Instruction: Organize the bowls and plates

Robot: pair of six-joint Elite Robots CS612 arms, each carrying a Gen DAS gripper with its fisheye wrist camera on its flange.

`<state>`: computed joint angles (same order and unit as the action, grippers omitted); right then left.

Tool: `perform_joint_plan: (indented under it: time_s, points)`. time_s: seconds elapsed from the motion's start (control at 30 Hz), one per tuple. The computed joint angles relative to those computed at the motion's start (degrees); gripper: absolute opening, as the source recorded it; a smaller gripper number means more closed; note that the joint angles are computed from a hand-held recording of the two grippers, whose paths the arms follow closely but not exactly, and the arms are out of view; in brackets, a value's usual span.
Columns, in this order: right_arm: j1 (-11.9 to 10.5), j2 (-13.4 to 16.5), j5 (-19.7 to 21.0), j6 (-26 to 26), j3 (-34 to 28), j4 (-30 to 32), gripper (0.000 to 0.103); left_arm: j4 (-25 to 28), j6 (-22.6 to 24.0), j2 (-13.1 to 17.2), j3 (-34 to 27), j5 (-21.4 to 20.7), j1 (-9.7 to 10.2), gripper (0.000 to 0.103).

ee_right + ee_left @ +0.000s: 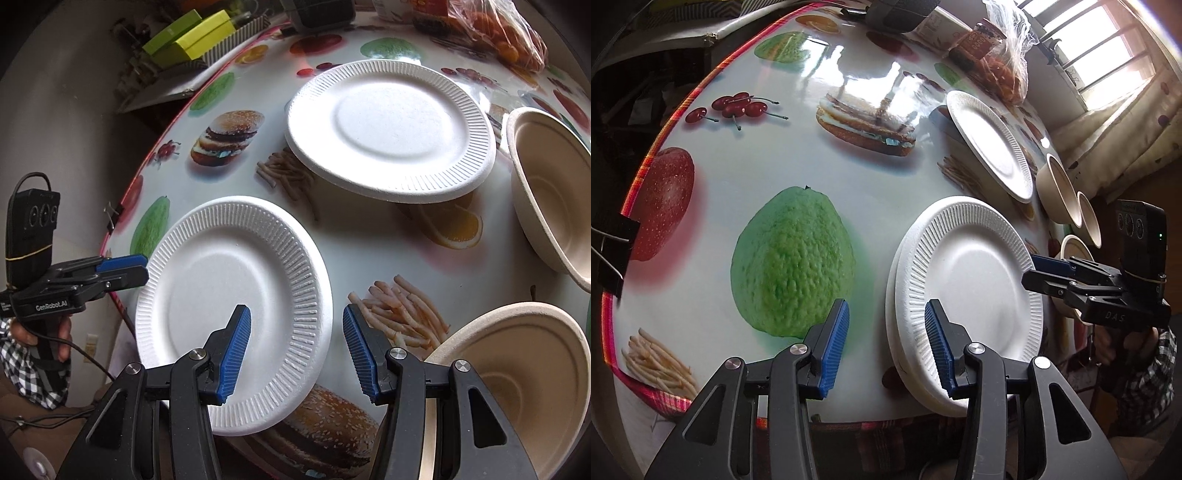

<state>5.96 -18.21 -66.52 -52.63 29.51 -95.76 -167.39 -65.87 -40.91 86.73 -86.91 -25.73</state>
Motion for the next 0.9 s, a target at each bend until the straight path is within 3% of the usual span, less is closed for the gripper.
perform_joint_plan:
  time_s: [0.43, 0.9]
  points:
    - [-0.21, -0.95, 0.67, -0.10, 1.71, 1.72, 0.052, -2.35, -0.24, 0.72, -0.63, -2.60, -0.46, 0.044]
    - [0.17, -0.63, 2.02, 1.12, 0.84, 1.49, 0.052, -1.67, -0.83, 0.44, -0.39, -1.53, -0.20, 0.044]
